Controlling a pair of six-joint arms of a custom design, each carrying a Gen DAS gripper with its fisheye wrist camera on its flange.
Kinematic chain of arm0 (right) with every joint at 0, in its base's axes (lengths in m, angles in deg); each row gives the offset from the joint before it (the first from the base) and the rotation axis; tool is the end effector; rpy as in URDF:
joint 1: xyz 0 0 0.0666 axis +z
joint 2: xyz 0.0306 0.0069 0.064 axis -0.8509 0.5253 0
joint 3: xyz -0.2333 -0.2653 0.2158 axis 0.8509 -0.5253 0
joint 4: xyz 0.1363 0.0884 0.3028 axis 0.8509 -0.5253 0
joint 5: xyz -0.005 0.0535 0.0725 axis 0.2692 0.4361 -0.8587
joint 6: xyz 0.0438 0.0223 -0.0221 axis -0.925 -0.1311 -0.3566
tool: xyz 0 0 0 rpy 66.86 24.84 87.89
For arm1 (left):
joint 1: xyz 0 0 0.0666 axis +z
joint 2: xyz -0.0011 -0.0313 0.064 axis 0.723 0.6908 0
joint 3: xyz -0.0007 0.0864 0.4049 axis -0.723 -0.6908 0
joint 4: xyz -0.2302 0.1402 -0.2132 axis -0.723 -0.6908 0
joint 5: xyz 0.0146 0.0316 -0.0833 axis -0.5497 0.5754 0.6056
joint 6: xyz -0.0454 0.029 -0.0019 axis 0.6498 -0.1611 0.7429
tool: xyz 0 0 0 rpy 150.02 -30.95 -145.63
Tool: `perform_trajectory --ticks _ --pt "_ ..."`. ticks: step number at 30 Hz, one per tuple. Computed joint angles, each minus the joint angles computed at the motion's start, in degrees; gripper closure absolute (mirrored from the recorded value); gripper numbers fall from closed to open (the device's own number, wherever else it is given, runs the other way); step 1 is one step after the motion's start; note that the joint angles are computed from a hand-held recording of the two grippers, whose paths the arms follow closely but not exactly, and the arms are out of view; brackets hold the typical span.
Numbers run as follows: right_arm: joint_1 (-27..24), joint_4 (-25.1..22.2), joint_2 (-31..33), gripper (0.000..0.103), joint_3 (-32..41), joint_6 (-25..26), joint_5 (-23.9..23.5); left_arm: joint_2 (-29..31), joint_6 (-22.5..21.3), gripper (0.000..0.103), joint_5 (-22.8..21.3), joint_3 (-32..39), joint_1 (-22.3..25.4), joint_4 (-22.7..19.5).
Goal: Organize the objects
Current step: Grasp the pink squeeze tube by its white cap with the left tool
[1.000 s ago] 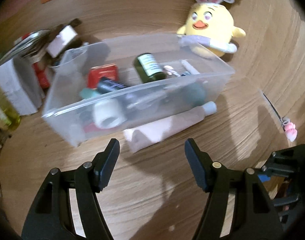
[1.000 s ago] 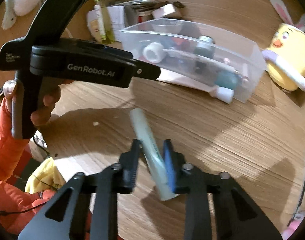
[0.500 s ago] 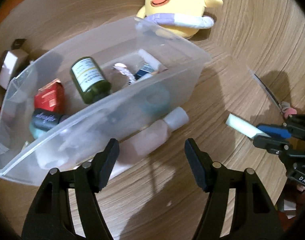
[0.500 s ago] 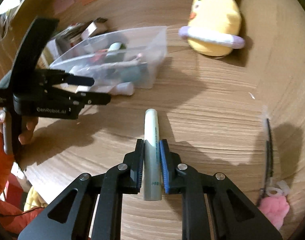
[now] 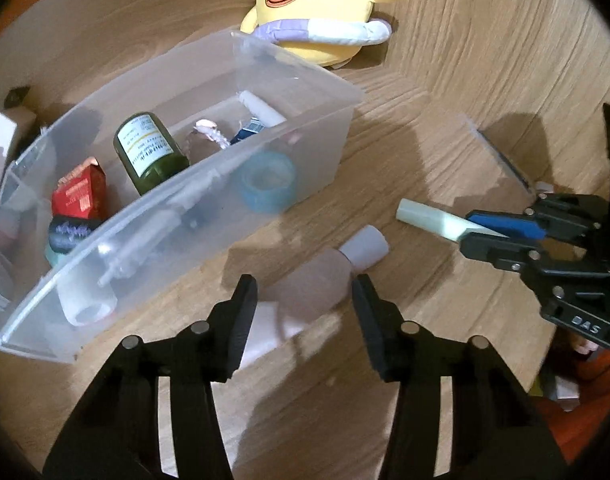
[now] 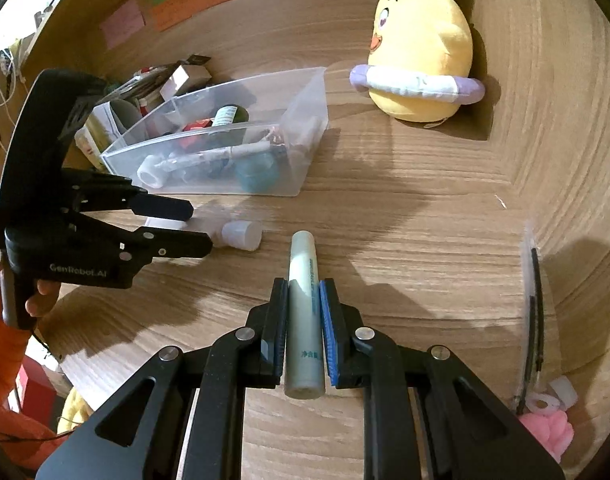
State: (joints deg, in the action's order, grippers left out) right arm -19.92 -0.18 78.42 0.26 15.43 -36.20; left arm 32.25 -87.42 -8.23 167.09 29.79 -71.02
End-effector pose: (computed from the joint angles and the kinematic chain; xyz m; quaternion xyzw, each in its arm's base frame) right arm 0.4456 0.3448 0.3530 -0.0807 0.9257 0.1215 0.3490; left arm 0.5421 -0.1694 0.3750 0.3462 0.9035 -0.0965 0.2334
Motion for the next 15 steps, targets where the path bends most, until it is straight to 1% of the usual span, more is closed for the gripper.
perform_trajectory --ticks 4,5,8,9,12,13,15 --pt "-0.1 -1.4 0.9 0.089 1.4 0.4 -0.1 0.8 -1.6 0.052 -1.4 0.3 -0.8 -0.1" --pt "-0.1 -2.0 1.2 0.089 1.8 0.5 -0.2 1.3 -1.6 0.053 -0.9 0.7 -0.9 0.3" --pt "-0.2 -3.8 2.1 0.088 3.5 0.8 0.6 2.5 -1.1 0.053 0.6 2.3 -1.0 -0.5" --pt "-0.4 -4.2 2.4 0.088 4.0 0.9 0.5 2.5 -1.1 0.054 0.7 2.1 -1.0 -0.2" --pt "-0.6 -6.2 3.6 0.088 6.1 1.4 0.6 1.9 -0.9 0.068 0.7 1.1 -1.2 0.9" --pt "-0.5 -6.9 4.1 0.088 6.8 1.6 0.8 1.5 -0.6 0.07 0.8 0.5 -1.2 1.1" --pt "-0.4 -8.8 5.3 0.088 8.6 2.0 0.8 0.7 -0.3 0.072 1.0 -0.7 -1.1 1.7"
